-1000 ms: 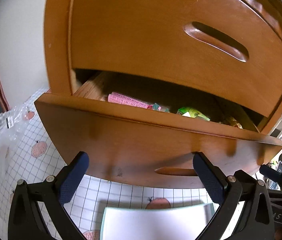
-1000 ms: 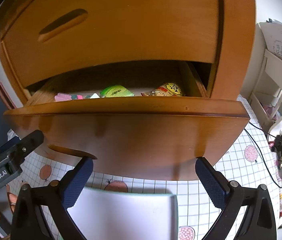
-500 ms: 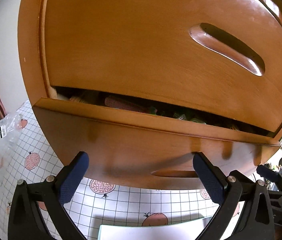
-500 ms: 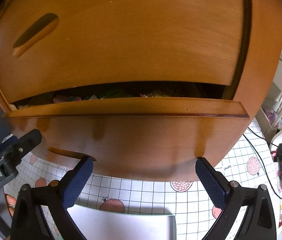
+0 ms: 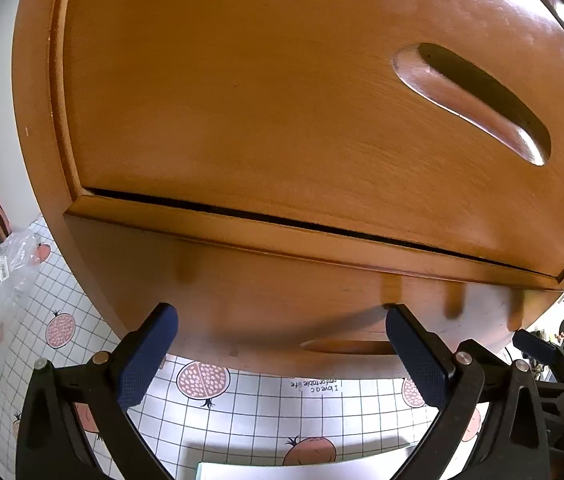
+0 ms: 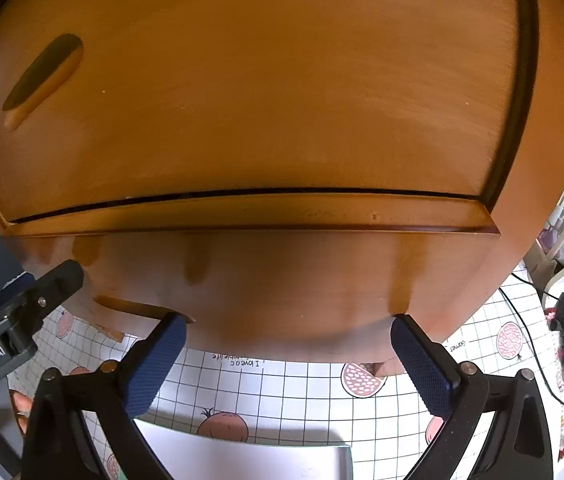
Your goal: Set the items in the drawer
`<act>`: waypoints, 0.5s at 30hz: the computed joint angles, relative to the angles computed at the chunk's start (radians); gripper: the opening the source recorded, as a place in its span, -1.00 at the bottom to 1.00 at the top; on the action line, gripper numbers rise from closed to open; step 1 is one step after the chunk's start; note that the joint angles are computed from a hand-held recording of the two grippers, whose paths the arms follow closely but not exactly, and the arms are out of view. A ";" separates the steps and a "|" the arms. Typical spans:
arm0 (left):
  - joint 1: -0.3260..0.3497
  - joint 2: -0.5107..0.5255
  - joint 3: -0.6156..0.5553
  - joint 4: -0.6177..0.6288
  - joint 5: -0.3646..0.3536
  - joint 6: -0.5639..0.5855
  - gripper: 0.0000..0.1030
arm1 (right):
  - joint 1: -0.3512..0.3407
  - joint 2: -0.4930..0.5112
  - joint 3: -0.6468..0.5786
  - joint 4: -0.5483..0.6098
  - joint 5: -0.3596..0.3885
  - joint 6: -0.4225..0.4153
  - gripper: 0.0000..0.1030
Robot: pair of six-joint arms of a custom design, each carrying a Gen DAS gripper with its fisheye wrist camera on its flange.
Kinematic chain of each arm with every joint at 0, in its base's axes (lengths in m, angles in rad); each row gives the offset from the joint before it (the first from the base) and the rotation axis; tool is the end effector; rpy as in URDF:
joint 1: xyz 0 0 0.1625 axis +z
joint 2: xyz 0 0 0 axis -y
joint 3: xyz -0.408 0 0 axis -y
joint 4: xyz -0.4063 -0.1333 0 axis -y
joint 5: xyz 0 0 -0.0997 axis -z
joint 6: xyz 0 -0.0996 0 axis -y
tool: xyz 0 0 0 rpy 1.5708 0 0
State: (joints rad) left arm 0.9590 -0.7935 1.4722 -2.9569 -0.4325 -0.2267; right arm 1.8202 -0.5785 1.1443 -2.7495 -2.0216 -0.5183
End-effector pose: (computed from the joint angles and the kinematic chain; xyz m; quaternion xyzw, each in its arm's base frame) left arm -0.2219 -0.7059 0.2313 -0.0320 0.8113 -0.4723 0.3430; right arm 0.2890 -0.7702 0.1518 0.2855 -0.8869 0.2628 0.2506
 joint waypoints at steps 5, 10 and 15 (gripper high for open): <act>0.002 -0.003 -0.006 0.018 -0.002 -0.001 1.00 | -0.001 0.006 -0.014 0.014 -0.001 0.001 1.00; 0.004 -0.002 -0.010 0.038 0.003 -0.022 1.00 | -0.003 0.025 -0.046 0.034 -0.001 0.001 1.00; 0.001 -0.004 0.003 0.051 -0.002 -0.043 1.00 | -0.005 0.024 -0.053 0.049 0.002 -0.004 1.00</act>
State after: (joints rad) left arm 0.9597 -0.7977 1.4747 -2.9054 -0.4344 -0.2698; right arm 1.8151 -0.5542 1.0916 -2.7007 -2.0198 -0.5227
